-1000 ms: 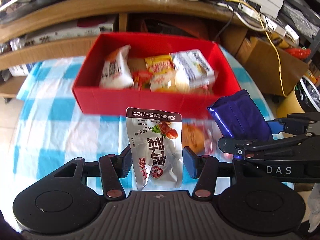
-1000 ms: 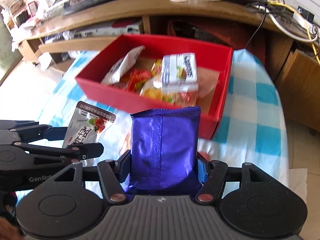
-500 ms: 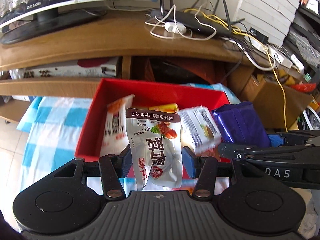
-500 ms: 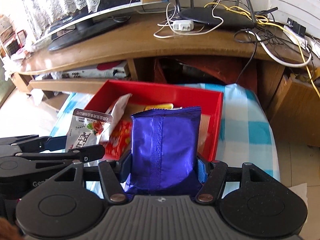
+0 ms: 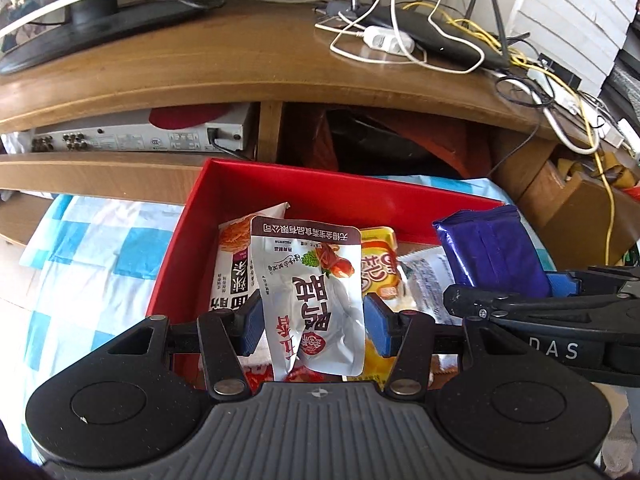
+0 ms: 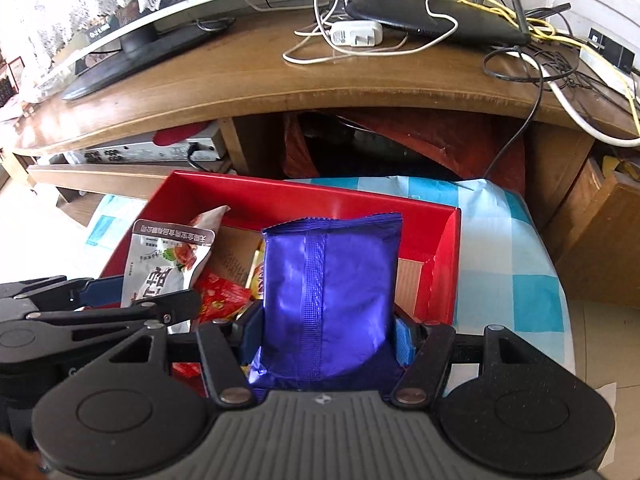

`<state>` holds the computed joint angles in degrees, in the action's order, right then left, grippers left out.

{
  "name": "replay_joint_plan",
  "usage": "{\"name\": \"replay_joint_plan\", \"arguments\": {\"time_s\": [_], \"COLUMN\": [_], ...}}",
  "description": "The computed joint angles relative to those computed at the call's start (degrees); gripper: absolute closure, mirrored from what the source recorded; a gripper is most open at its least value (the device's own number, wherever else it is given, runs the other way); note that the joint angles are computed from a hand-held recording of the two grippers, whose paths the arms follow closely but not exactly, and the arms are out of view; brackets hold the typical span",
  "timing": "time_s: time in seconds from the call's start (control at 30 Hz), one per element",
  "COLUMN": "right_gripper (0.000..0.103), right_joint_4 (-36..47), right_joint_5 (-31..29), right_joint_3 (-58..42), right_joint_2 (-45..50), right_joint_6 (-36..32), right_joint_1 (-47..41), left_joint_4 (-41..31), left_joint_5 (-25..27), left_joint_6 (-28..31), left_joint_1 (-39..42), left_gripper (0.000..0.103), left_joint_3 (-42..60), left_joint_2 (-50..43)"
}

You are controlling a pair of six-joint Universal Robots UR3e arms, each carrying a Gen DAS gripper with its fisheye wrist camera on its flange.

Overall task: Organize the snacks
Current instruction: 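Carry the jerky pouch and purple pack into the red box and release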

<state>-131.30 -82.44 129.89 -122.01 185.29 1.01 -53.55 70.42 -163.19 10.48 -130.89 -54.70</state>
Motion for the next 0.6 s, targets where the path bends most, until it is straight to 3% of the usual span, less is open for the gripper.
{"name": "replay_joint_plan", "arguments": {"time_s": [0.4,0.6], "right_gripper": [0.026,0.025], "right_joint_4": [-5.9,-4.8], "right_joint_5": [-1.4,-0.4], "right_joint_3": [1.3,0.9], "right_joint_2": [4.8,3.3], "right_joint_6": [0.1,0.3], "right_joint_1": [1.5,0.9], "left_joint_4": [5.6,6.1], "left_joint_5": [2.3,3.1], "left_joint_6": [-2.4,-2.9], "left_joint_1": [-1.9,-1.6], "left_gripper": [0.042,0.032], "left_joint_3": [-0.6,-0.8], "left_joint_2": [-6.0,-4.7]}}
